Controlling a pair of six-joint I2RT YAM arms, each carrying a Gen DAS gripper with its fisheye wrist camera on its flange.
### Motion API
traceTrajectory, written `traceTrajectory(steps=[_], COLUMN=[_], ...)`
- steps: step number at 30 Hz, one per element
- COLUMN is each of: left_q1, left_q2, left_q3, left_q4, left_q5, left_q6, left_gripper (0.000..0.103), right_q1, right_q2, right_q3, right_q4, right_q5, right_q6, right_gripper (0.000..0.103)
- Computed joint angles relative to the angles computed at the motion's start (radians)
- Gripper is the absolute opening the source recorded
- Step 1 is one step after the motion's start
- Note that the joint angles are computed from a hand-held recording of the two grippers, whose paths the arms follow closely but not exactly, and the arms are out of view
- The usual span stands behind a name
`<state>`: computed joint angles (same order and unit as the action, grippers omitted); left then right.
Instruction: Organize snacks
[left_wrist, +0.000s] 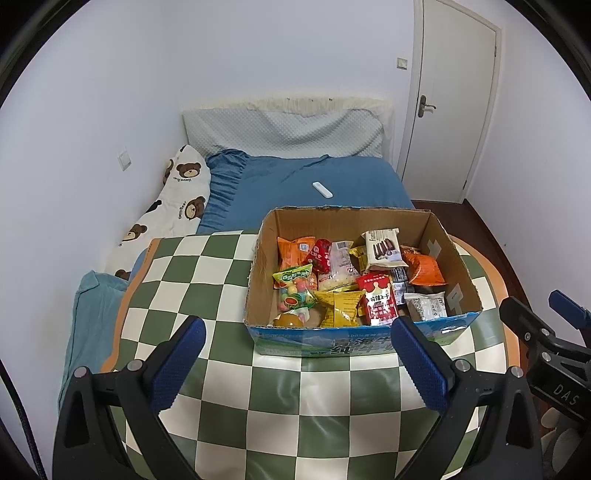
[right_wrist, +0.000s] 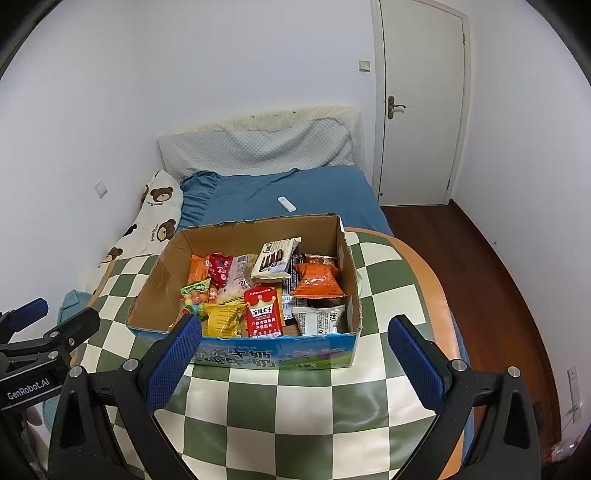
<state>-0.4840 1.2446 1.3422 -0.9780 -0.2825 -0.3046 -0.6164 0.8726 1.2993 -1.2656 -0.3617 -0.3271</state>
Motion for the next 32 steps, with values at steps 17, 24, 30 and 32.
traceTrajectory(steps=[17, 24, 30, 32], left_q1=[-0.003, 0.0, -0.002, -0.003], left_q2=[-0.011, -0.016, -0.017, -0.018], left_q3=[0.009, 0.01, 0.011, 0.011], left_q4=[-0.015, -0.016, -0.017, -0.016], left_q5=[0.004, 0.007, 0.004, 0.003], left_q6=[0.0, 0.004, 0.009, 0.006], left_gripper=[0.103, 0.103, 0.103, 0.103], right_q1=[-0.006, -0.003, -0.001, -0.001], right_q2=[-0.003, -0.008, -0.009, -0.01], right_q3=[0.059, 0.056, 0.061, 0.061], right_q4=[-0.047, -0.044, -0.049, -0.049], right_q5=[-0.01, -0.006, -0.005, -0.005], right_q6=[-0.003, 0.001, 0.003, 0.002], right_gripper=[0.103, 0.103, 0.103, 0.103])
